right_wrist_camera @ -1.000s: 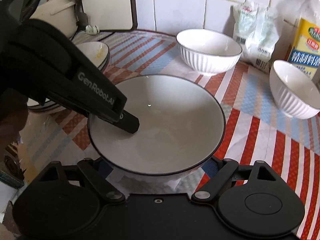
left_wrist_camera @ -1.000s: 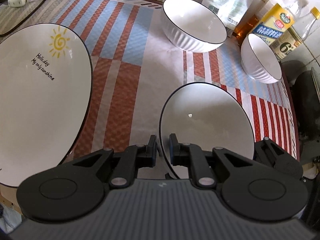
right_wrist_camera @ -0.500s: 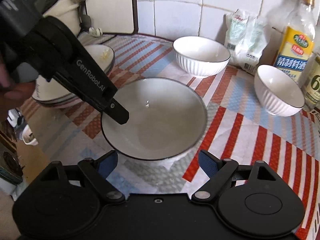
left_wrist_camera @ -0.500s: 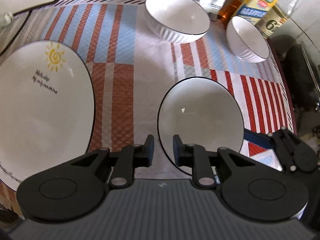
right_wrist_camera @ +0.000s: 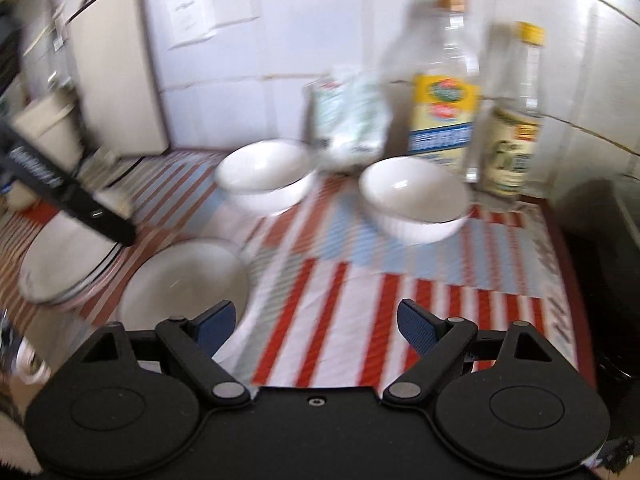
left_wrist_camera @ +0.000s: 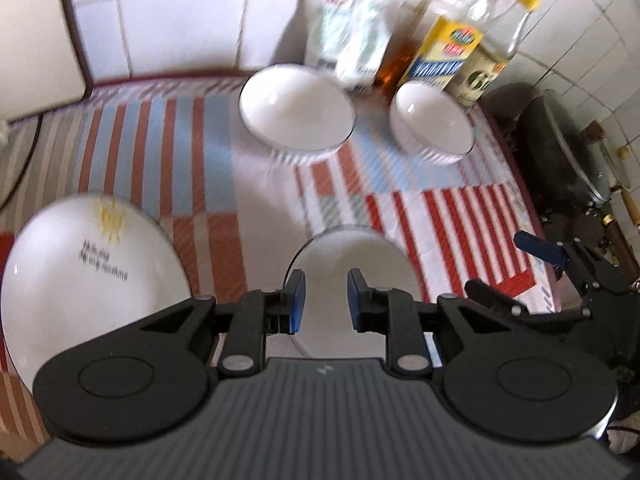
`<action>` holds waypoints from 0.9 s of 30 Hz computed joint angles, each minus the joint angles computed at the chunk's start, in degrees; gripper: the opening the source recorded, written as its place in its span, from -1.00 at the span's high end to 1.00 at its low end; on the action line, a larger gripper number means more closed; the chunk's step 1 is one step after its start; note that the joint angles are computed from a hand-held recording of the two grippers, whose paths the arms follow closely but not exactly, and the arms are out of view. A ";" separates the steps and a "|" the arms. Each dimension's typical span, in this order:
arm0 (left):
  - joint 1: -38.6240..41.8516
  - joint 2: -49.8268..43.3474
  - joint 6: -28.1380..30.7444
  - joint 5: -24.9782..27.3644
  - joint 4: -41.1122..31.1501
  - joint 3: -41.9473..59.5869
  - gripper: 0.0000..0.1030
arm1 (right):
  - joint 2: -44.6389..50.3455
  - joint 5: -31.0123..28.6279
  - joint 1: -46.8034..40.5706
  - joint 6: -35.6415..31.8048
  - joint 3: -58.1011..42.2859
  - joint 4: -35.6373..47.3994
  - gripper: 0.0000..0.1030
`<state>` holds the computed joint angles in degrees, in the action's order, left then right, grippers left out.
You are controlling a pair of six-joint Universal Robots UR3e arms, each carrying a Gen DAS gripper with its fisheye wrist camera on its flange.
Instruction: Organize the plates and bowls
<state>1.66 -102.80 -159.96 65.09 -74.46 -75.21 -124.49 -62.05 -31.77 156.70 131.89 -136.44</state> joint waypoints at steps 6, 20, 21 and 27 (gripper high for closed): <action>-1.96 -2.78 -0.99 -1.70 1.19 6.09 0.55 | -0.07 0.91 -6.25 0.37 -0.49 -2.67 -0.76; -9.87 -15.20 -4.56 1.47 4.89 24.18 0.33 | 17.92 -1.80 -4.84 1.44 -5.89 -22.54 -0.76; -10.38 -16.24 -4.97 1.34 5.49 25.01 0.31 | 18.57 -1.80 -4.93 1.92 -5.95 -23.07 -0.76; -13.15 -23.95 -9.18 0.29 8.20 30.86 0.29 | 22.89 -2.90 -4.24 3.82 -4.88 -27.38 -0.76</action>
